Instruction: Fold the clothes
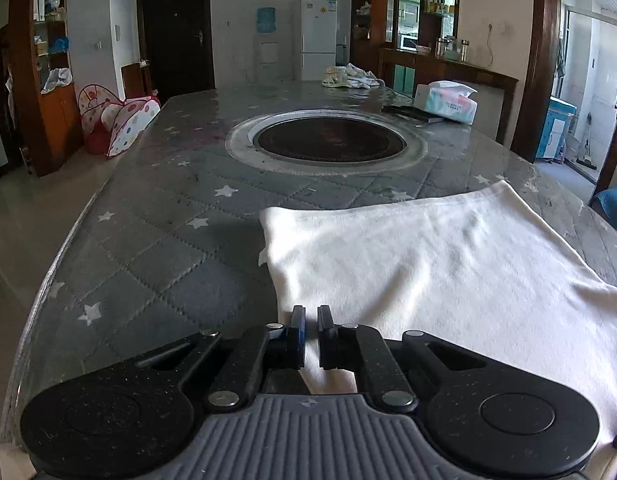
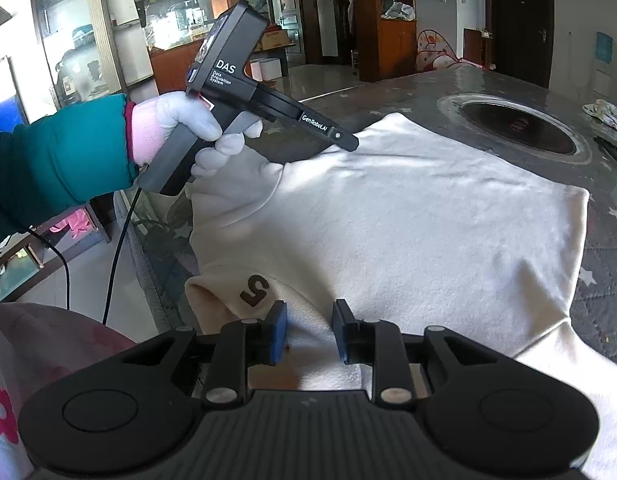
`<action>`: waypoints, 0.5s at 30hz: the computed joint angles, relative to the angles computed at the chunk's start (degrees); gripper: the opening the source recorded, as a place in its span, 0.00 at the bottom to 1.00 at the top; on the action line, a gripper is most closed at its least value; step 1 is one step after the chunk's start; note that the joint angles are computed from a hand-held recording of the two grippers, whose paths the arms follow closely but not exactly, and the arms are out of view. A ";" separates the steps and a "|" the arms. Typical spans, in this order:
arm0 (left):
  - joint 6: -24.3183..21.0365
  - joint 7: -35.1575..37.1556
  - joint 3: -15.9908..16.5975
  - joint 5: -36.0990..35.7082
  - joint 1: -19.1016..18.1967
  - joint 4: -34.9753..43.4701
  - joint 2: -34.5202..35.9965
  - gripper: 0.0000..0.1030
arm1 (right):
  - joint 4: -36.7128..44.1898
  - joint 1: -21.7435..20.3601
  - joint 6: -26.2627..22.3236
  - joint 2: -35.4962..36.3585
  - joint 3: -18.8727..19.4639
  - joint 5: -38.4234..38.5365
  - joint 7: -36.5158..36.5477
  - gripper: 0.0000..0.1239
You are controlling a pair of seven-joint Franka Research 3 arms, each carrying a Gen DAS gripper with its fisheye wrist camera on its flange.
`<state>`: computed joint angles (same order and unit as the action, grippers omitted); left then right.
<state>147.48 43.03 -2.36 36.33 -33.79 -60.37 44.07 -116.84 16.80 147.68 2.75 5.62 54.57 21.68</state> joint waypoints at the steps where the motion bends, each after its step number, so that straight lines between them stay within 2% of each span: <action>1: 0.42 0.39 -0.16 -0.04 0.04 0.67 0.38 0.08 | -0.02 -0.02 0.03 -0.05 0.00 0.24 0.13 0.20; 4: 1.54 2.07 -0.43 -0.41 -0.04 3.17 1.83 0.09 | -0.02 -0.11 0.14 -0.26 -0.04 1.50 -0.22 0.21; 7: -4.30 6.59 -1.20 -3.35 -0.17 11.88 6.99 0.09 | -0.16 -0.06 0.85 -0.47 -0.07 2.30 -0.09 0.24; 8: -5.97 7.83 0.40 -5.64 -0.98 14.59 8.69 0.10 | -0.29 -0.03 1.11 -0.57 -0.09 2.32 0.12 0.24; 12: -7.18 5.67 0.99 -5.14 -1.02 16.65 9.80 0.10 | -1.57 -0.01 1.76 -1.88 -0.36 2.48 0.61 0.24; 15: -5.66 4.58 1.71 -4.00 -1.67 12.28 6.94 0.11 | -2.56 -0.08 3.94 -3.13 -0.86 5.66 0.44 0.25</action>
